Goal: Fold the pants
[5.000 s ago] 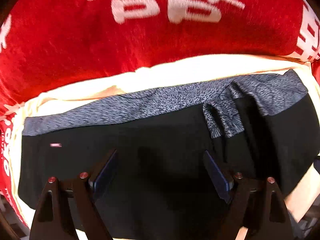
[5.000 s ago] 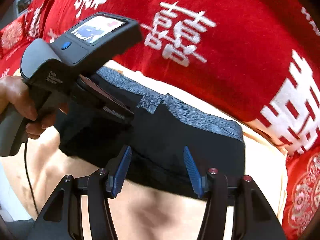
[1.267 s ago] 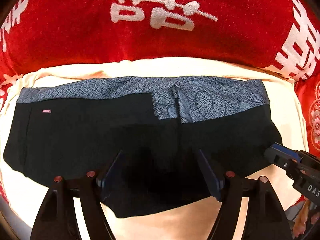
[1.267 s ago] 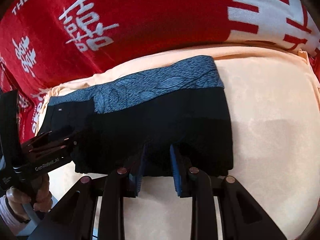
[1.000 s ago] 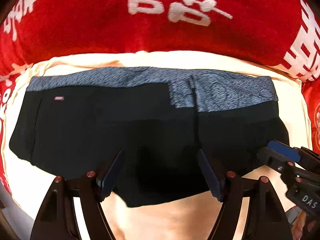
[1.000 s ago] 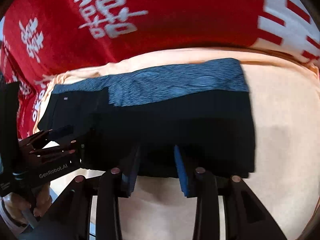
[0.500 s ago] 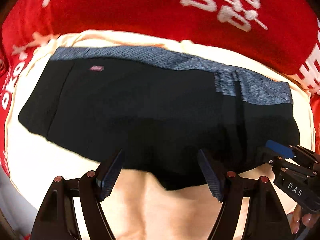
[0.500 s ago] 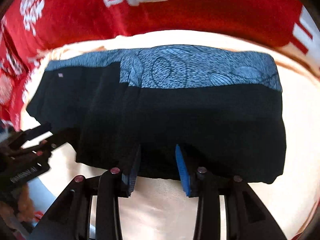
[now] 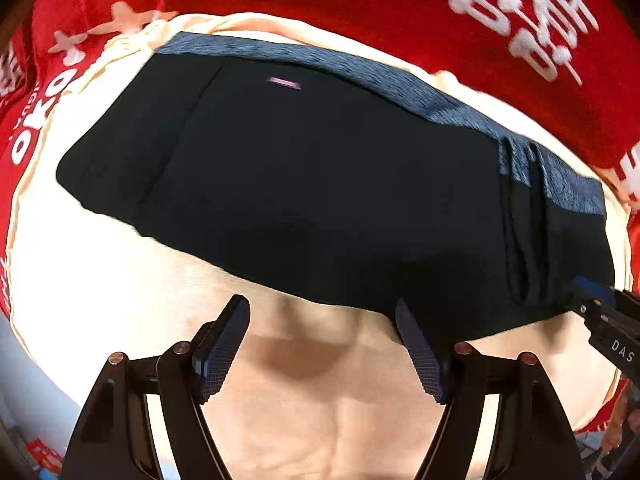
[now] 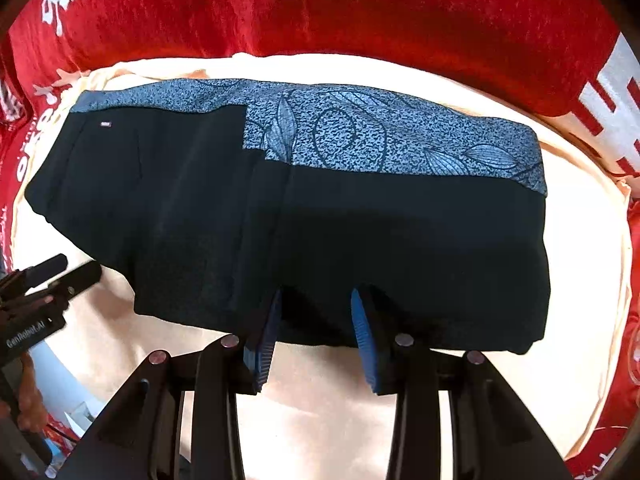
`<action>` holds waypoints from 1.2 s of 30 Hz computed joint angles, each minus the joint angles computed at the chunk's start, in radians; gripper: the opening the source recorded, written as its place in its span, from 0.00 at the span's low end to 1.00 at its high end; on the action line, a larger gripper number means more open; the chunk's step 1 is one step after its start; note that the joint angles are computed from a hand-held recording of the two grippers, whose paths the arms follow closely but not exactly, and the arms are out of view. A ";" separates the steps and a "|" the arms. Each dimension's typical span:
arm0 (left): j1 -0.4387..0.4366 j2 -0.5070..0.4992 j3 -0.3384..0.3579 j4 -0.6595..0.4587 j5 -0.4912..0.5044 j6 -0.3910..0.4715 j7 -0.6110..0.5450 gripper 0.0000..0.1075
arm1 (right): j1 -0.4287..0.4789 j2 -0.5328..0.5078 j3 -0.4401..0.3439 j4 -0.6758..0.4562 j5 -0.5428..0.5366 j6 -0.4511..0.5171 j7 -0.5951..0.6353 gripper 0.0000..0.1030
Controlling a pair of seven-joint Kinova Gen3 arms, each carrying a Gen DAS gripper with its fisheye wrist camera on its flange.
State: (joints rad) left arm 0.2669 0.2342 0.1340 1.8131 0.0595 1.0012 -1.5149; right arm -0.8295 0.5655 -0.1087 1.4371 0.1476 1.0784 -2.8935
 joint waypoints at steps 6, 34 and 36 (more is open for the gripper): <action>0.004 0.006 -0.125 0.007 0.067 0.004 -0.087 0.71 | -0.008 0.063 0.005 -0.106 -0.009 0.114 0.015 0.39; -0.720 0.145 0.034 0.108 0.683 -0.103 -0.683 0.71 | -0.058 0.375 0.047 -0.565 -0.061 0.168 0.202 0.56; -0.734 0.155 0.027 0.121 0.718 -0.112 -0.735 0.71 | -0.064 0.393 0.052 -0.600 -0.059 0.189 0.207 0.58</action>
State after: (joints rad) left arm -0.4668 0.3891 0.1614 1.9340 0.7777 0.8896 -2.2497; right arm -0.8935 0.9580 -0.0566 0.8373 0.0881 1.2677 -2.6869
